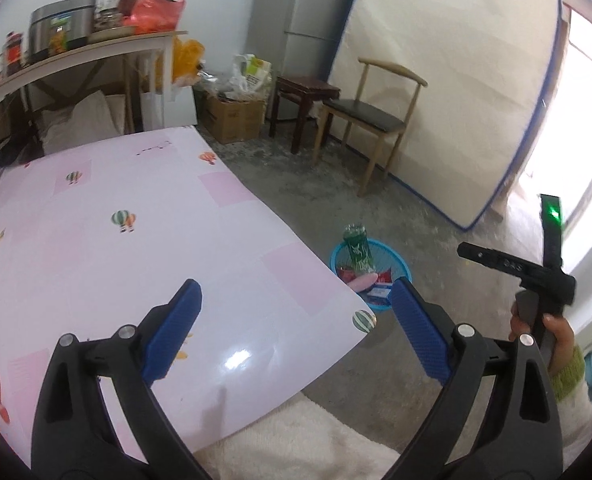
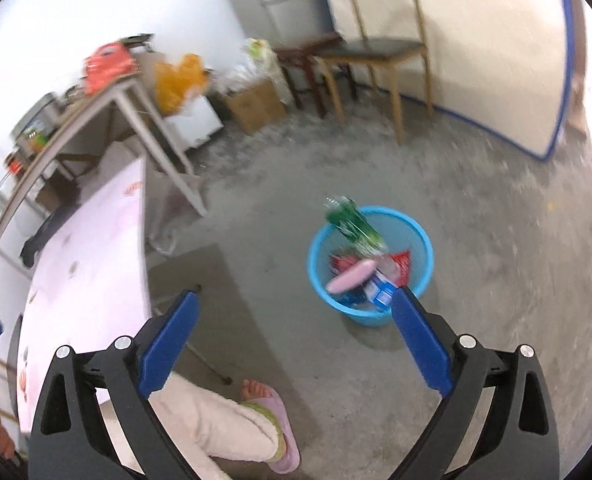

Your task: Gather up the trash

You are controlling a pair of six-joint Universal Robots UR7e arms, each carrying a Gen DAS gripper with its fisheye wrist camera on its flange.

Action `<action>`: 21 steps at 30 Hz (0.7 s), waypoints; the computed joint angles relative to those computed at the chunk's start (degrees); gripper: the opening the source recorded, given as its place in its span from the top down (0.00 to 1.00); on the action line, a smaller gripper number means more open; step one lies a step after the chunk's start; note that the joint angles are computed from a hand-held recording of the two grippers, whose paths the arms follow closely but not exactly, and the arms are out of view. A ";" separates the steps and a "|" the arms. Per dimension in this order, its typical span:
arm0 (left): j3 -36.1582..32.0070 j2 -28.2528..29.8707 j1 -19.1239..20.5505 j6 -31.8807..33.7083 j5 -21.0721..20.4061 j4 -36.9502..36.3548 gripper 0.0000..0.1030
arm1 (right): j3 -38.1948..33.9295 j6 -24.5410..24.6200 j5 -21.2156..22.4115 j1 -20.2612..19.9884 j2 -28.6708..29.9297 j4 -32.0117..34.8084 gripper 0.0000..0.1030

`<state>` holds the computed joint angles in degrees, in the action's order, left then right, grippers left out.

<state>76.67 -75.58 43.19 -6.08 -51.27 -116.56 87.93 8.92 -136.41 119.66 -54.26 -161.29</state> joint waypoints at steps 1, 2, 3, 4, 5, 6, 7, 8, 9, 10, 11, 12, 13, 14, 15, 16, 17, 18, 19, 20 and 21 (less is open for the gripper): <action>0.58 -0.53 -0.20 -0.58 0.47 -0.40 0.11 | -0.84 -0.97 0.10 0.87 0.67 0.06 0.08; 0.88 -0.89 -0.37 -1.13 0.97 -0.55 0.11 | -1.80 -1.91 0.31 1.69 1.46 0.10 0.08; 1.20 -1.26 -0.47 -1.51 1.35 -0.76 0.10 | -2.83 -2.83 0.57 2.48 2.31 0.12 0.08; 1.71 -1.82 -0.71 -2.16 1.98 -1.05 0.10 | -4.06 -4.16 1.02 3.36 3.26 0.16 0.07; 2.23 -2.43 -0.96 -2.95 2.68 -1.22 0.10 | -5.01 -5.05 1.49 4.13 4.04 0.15 0.07; 2.57 -2.78 -1.09 -3.41 2.96 -1.35 0.10 | -5.86 -5.70 1.95 4.75 4.70 0.24 0.06; 3.10 -3.38 -1.29 -4.33 3.39 -1.54 0.09 | -6.83 -6.68 2.40 5.47 5.55 0.31 0.06; 3.45 -3.79 -1.42 -5.10 3.72 -1.51 0.09 | -7.45 -7.37 2.62 6.06 6.21 0.12 0.06; 3.86 -4.33 -1.61 -6.32 4.21 -1.21 0.09 | -7.50 -7.68 2.57 6.48 6.43 -0.05 0.06; 4.06 -4.64 -1.69 -6.93 4.40 -1.01 0.09 | -8.11 -7.70 1.95 7.18 7.05 0.49 0.06; 4.24 -4.97 -1.83 -7.53 4.65 -0.73 0.09 | -8.41 -7.68 1.41 7.82 7.49 0.80 0.06; 4.58 -5.37 -2.01 -7.94 5.09 -0.66 0.09 | -8.34 -7.84 1.11 8.25 7.67 0.64 0.06; 4.87 -5.58 -2.17 -8.07 5.53 -0.72 0.09 | -8.23 -8.33 0.62 8.73 7.93 0.35 0.06; 5.31 -5.90 -2.37 -8.27 6.20 -0.73 0.09 | -8.12 -8.65 -0.13 9.18 8.17 0.24 0.06; 5.65 -6.21 -2.59 -8.69 7.07 -0.46 0.09 | -8.23 -8.73 -0.57 9.46 8.40 0.35 0.06; 5.79 -6.35 -2.66 -8.79 7.48 -0.40 0.09 | -8.07 -8.69 -1.04 9.84 8.47 0.62 0.06; 5.98 -6.47 -2.76 -8.86 7.82 -0.40 0.09 | -7.96 -8.58 -1.65 10.18 8.52 0.97 0.06; 6.11 -6.60 -2.89 -9.03 8.28 -0.22 0.09 | -7.88 -8.45 -2.38 10.44 8.55 1.23 0.06; 6.25 -6.72 -2.86 -8.98 8.44 -0.39 0.08 | -8.04 -8.38 -2.89 10.61 8.79 1.34 0.06; 6.47 -6.89 -2.91 -9.06 8.64 -0.59 0.08 | -8.06 -8.48 -3.34 10.77 8.90 1.32 0.06; 6.61 -6.97 -2.95 -9.41 8.95 -0.58 0.08 | -7.97 -8.75 -4.10 11.00 8.91 1.11 0.06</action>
